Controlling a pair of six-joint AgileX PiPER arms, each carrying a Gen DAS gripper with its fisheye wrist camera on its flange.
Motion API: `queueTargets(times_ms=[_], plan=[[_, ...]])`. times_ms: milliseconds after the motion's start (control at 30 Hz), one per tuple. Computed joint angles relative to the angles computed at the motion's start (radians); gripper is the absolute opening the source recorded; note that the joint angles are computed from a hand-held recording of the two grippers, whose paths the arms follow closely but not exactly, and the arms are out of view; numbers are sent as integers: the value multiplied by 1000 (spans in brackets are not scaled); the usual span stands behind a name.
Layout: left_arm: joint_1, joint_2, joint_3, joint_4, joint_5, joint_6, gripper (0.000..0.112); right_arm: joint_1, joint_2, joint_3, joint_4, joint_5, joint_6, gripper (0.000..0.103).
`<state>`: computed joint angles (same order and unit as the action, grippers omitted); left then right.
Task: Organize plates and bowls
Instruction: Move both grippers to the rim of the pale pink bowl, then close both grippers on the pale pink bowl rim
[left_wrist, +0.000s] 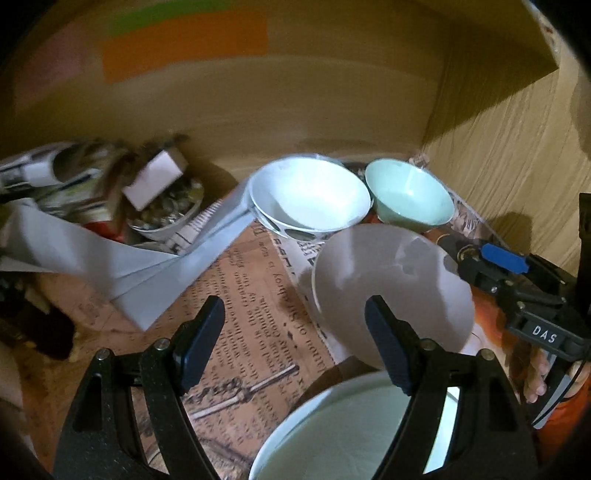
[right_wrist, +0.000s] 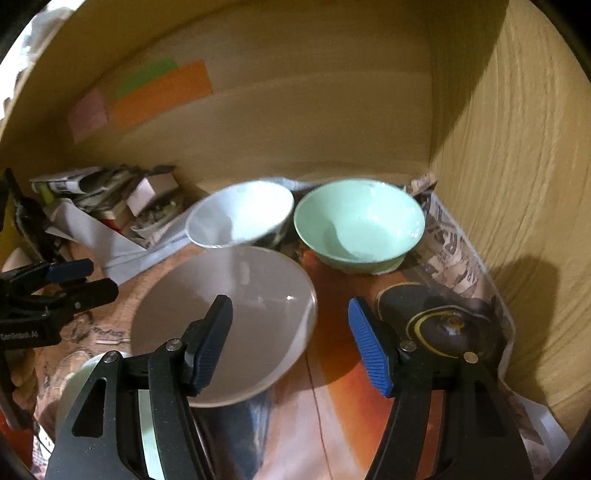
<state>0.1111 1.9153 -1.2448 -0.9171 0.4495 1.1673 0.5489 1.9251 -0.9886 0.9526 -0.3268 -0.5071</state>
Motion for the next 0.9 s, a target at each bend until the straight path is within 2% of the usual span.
queueTargets(times_ms=[133, 267, 533, 667, 800, 900], plan=[[-25, 78, -92, 115, 41, -116, 77, -36, 43, -38, -61, 68, 56, 62], [-35, 130, -155, 180, 83, -175, 63, -62, 66, -60, -200, 130, 196, 61], [-42, 199, -238, 239, 168, -238, 40, -86, 111, -116, -395, 214, 374, 40], [-39, 218, -263, 221, 204, -217, 32, -89, 123, -125, -567, 231, 540, 31], [-48, 227, -273, 215, 219, -202, 22, -89, 118, -119, -583, 223, 557, 30], [-59, 223, -267, 229, 207, -208, 20, -95, 116, -116, -640, 222, 617, 27]])
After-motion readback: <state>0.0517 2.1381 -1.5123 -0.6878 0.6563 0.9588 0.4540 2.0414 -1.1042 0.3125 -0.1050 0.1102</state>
